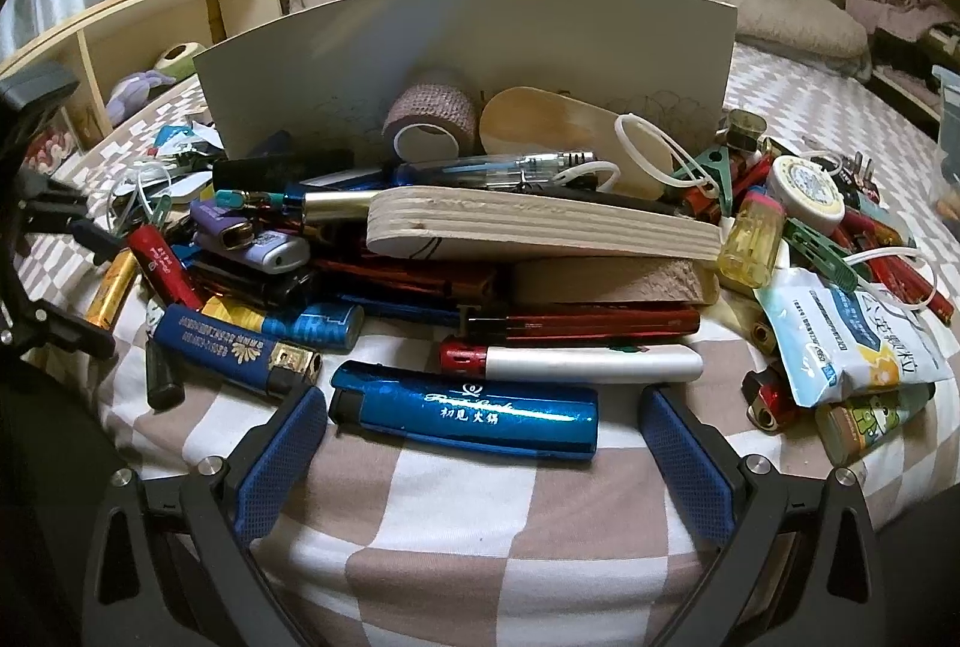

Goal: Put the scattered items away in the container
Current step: 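Lower the left tool to the yellow lighter while right tool approaches the blue lighter, then close the right tool on the blue lighter while left tool hovers over the yellow lighter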

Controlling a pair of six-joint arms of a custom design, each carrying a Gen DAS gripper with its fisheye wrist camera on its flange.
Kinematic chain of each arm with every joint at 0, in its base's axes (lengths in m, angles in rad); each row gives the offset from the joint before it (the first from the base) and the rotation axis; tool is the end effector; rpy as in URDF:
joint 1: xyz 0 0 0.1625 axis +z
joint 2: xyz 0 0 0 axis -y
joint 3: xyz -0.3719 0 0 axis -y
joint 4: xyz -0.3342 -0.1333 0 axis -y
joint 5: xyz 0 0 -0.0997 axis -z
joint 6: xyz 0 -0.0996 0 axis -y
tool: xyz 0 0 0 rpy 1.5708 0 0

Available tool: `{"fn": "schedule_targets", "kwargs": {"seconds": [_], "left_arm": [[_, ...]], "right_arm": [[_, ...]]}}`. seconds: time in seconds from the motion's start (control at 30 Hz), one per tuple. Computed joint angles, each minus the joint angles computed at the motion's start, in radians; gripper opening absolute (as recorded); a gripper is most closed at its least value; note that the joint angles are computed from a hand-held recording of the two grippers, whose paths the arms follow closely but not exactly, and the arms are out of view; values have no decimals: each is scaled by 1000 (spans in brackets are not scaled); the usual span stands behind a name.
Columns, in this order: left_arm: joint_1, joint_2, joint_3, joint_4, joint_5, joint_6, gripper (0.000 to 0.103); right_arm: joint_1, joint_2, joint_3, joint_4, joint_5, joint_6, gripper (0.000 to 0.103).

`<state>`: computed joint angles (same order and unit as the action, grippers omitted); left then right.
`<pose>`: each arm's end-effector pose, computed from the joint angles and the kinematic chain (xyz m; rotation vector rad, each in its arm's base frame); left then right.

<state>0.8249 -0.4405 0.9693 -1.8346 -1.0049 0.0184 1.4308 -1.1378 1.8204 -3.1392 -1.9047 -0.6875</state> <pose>-0.3373 -0.6402 0.0452 1.0311 2.3035 0.0532 0.0227 -0.5600 0.3069 0.4557 -2.3195 0.8637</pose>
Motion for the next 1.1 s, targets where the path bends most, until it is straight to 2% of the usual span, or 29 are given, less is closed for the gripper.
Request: {"fn": "schedule_targets", "kwargs": {"seconds": [0.1,0.2,0.27,0.37,0.5,0.67,0.83,0.97,1.0,1.07,1.1], "left_arm": [[-10,-24,43,-16,42,-99,83],[-16,-51,74,-10,77,-217,82],[-21,-80,113,-28,99,-280,82],[-42,-118,200,-126,115,-367,83],[-56,-193,323,-233,167,-471,83],[-56,-240,408,-267,231,-653,83],[-57,-272,480,-268,310,-819,83],[-72,-292,539,-273,365,-922,83],[-71,-288,546,-293,370,-924,83],[-70,-282,561,-322,379,-934,83],[-72,-279,564,-323,389,-939,83]], "right_arm": [[6,-1,-3,14,-16,-26,100],[0,-20,-16,81,-4,-47,96],[-1,-29,-30,126,-3,-62,89],[-1,-40,-58,203,-1,-73,83],[5,-46,-94,304,-12,-113,83],[11,-47,-157,468,-24,-165,83],[20,-35,-241,640,-56,-182,83],[22,-40,-239,645,-66,-172,86],[22,-42,-228,622,-70,-164,89],[19,-49,-212,598,-69,-132,103],[15,-57,-204,595,-60,-113,103]]}}
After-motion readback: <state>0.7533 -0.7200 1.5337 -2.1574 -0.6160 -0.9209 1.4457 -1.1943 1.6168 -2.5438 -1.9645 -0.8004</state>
